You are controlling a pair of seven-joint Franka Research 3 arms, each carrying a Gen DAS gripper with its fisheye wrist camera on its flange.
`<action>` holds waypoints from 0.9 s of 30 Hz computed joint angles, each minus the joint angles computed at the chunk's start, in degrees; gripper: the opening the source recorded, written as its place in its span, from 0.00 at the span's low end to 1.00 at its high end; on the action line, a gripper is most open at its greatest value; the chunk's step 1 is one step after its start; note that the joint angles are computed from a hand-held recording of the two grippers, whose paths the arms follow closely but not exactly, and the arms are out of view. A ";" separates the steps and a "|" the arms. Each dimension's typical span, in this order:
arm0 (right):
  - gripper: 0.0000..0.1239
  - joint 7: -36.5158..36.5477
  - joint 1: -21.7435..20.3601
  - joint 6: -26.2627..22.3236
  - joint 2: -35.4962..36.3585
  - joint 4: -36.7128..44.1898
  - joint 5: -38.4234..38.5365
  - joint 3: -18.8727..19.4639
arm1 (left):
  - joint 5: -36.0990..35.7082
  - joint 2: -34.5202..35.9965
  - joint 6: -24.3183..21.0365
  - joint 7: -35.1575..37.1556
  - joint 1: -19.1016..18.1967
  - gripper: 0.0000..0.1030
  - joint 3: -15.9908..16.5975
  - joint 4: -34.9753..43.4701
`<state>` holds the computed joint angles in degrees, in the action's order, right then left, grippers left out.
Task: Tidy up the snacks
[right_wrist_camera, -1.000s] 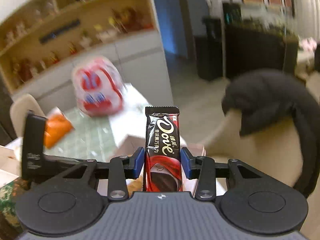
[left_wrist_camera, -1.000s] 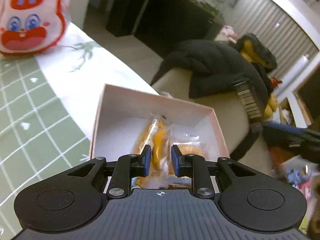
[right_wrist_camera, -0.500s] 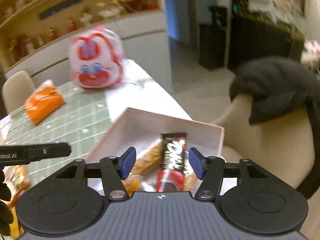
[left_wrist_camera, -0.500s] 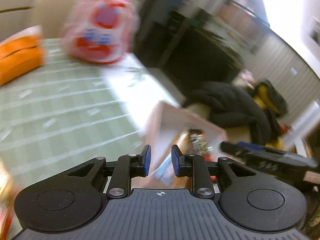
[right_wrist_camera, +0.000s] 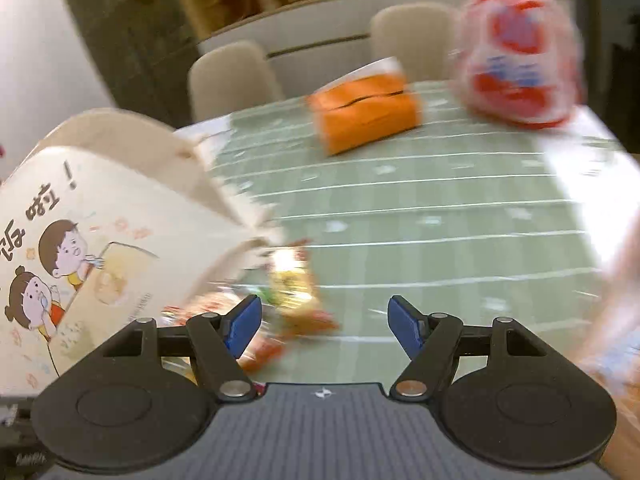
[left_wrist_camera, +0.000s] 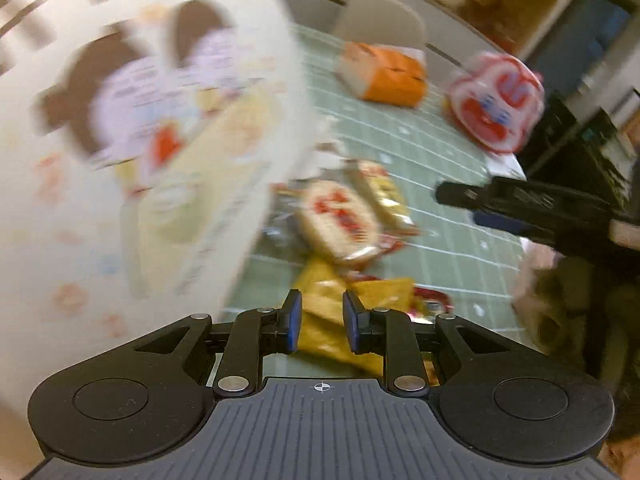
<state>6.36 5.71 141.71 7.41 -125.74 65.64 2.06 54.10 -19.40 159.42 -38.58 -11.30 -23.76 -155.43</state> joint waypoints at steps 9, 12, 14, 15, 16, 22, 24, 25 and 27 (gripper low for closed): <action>0.43 9.92 6.13 10.82 11.49 7.07 -11.01 4.88 | 13.81 2.25 9.78 -12.55 9.00 0.25 -3.18 -1.55; 0.31 7.86 3.52 6.98 9.81 5.86 -12.40 5.42 | 21.14 5.71 10.17 -18.32 9.90 0.25 -2.48 1.15; 0.30 7.10 1.90 3.60 7.87 4.00 -13.25 4.61 | 22.91 8.18 9.86 -18.27 9.20 0.26 -1.17 2.92; 0.29 6.20 1.31 3.04 7.05 2.78 -13.24 4.15 | 24.43 8.93 9.97 -19.02 8.82 0.26 -0.59 3.65; 0.29 5.63 0.66 1.96 5.89 1.35 -13.74 3.44 | 24.96 9.51 10.38 -18.80 8.24 0.26 0.19 4.19; 0.29 1.49 -3.57 -2.19 -0.48 -5.79 -10.53 -1.14 | 24.30 15.48 16.97 -7.74 3.37 0.27 4.95 9.62; 0.29 -2.65 -4.03 2.38 -2.16 -8.41 -6.89 -1.93 | 21.75 16.61 18.49 -3.49 1.26 0.27 6.04 10.50; 0.29 -5.03 -4.11 5.27 -2.80 -9.57 -4.56 -2.18 | 17.46 16.46 18.13 0.99 -0.17 0.27 6.41 10.12; 0.32 -8.68 -4.36 9.56 -3.76 -11.10 -0.70 -2.83 | 7.53 15.14 16.73 10.58 -2.84 0.27 6.79 8.44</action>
<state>-2.32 1.35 151.27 3.65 -136.84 64.94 -0.77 61.63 -4.26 176.15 -28.00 -14.14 -16.97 -147.00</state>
